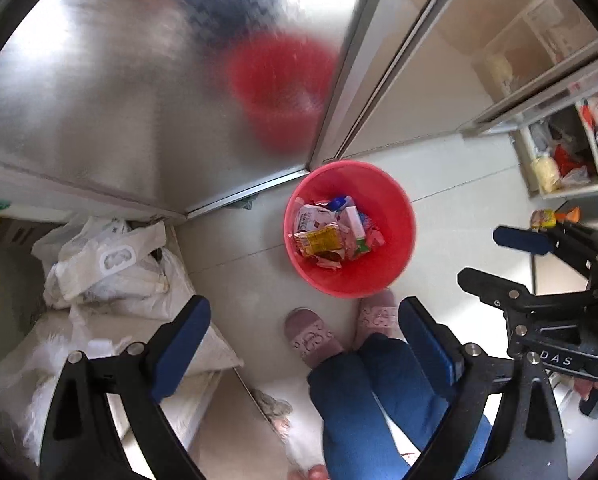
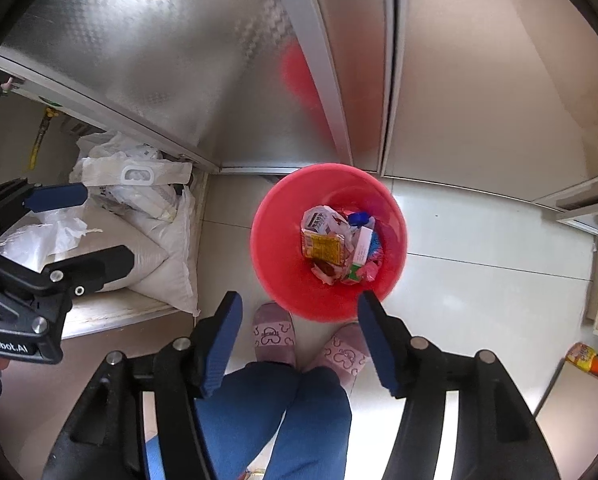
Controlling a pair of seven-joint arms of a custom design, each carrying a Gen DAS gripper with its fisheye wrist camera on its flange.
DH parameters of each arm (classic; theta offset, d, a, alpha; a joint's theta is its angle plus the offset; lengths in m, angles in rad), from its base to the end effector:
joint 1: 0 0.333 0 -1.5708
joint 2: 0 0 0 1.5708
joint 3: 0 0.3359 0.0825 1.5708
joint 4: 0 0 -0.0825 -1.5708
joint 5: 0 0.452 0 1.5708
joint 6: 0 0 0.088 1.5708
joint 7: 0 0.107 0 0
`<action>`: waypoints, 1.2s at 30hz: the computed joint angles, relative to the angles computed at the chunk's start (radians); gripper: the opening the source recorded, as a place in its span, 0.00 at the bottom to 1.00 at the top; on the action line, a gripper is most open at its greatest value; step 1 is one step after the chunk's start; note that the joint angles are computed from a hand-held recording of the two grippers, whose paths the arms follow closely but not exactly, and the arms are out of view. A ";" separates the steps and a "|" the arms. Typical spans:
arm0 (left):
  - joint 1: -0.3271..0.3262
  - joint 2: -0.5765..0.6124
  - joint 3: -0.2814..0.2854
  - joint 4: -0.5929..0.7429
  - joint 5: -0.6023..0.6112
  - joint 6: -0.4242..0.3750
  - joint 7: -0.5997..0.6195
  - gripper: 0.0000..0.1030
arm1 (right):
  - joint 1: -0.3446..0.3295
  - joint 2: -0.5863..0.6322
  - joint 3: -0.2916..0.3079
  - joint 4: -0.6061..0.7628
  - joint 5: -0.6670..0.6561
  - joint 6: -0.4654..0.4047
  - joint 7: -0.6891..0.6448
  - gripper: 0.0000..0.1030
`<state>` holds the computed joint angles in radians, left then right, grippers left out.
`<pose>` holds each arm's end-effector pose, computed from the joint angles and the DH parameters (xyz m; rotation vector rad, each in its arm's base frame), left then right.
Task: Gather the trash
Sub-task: 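Raise both tools back up toward the counter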
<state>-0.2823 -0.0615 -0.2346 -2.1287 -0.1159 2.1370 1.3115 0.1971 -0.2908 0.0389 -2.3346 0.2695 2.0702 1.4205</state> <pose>0.5134 -0.2988 0.4292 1.9546 -2.3876 0.1486 0.4968 0.1341 0.4427 -2.3454 1.8061 0.2215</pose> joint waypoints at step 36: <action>0.055 -0.187 -0.006 0.643 0.315 -0.424 -0.267 0.92 | -0.002 -0.029 -0.008 0.708 0.033 -0.231 -0.024 0.99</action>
<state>-0.2273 -0.2482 -0.2402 -1.4858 0.1995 1.7132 1.0445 0.1956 -0.3197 0.0308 -1.6262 0.3024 1.8390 1.3963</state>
